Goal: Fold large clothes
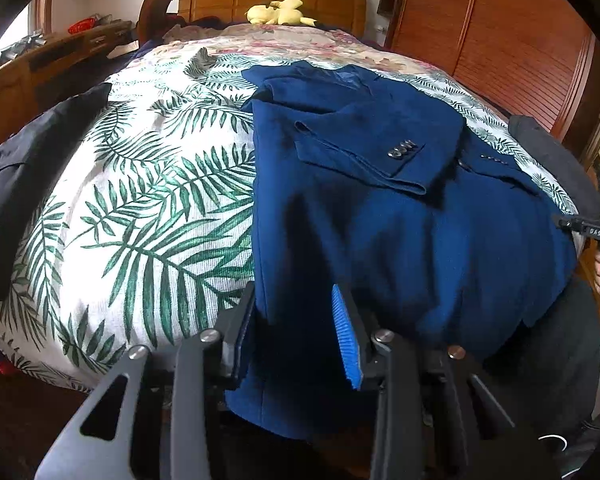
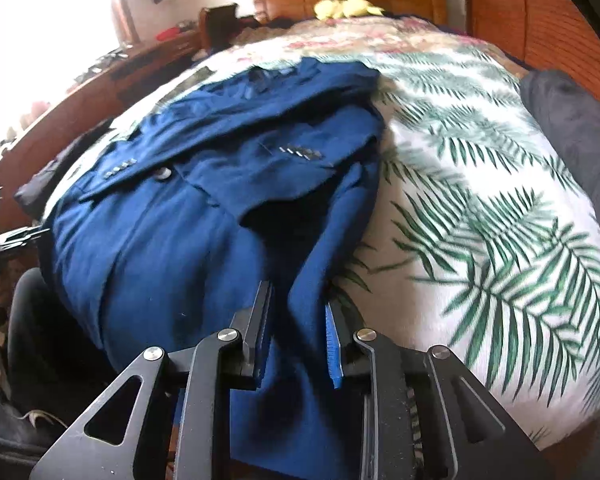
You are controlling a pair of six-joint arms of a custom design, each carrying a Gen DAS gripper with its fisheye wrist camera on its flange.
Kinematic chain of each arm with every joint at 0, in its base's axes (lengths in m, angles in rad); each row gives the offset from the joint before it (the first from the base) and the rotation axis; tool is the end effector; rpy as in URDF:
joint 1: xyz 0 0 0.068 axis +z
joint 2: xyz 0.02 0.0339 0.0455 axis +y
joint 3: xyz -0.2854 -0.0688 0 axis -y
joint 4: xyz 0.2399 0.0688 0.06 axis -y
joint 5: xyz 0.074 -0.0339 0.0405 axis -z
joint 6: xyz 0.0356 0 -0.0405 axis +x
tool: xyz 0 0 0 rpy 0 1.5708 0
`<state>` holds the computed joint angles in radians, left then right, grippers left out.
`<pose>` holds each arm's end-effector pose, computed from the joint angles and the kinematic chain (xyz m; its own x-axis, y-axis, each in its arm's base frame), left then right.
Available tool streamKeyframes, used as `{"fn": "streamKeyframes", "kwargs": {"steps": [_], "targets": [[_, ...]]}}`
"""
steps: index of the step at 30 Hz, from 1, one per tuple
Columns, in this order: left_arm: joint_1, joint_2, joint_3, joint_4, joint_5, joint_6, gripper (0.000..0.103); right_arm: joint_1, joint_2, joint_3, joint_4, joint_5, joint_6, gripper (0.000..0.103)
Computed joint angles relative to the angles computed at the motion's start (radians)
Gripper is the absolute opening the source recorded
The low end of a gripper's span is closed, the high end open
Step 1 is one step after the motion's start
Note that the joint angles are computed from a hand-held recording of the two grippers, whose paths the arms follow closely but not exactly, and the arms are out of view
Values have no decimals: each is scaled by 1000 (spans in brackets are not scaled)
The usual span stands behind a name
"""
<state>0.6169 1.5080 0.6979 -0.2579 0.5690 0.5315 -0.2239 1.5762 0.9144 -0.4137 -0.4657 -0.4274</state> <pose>0.2240 0.1354 0.1748 -0.7558 -0.0126 -0.6547 0.1247 0.9788 -0.1628 0.2941 -0.0506 0.2057 -0.7767 -0.2030 -0.5963 -0.3644 0.9169 0.1625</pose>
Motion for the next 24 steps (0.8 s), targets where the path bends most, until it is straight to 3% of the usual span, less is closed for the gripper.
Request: {"fn": "streamKeyframes", "kwargs": {"steps": [2, 5, 7, 10, 16, 24], "targets": [[5, 1, 6, -13, 12, 5, 12, -3, 31, 17, -24, 10, -4, 24], [13, -18, 24, -48, 45, 3, 1, -10, 48, 42, -55, -9, -5, 24], [13, -68, 39, -84, 75, -4, 0, -7, 39, 56, -73, -31, -22, 9], [12, -146, 86, -136, 122, -37, 0, 9, 0, 77, -84, -86, -21, 5], [-72, -223, 267, -205, 136, -132, 0, 28, -39, 194, -85, -226, 94, 3], [-178, -214, 536, -284, 94, -214, 0, 94, -59, 415, -91, -231, 220, 3]]}}
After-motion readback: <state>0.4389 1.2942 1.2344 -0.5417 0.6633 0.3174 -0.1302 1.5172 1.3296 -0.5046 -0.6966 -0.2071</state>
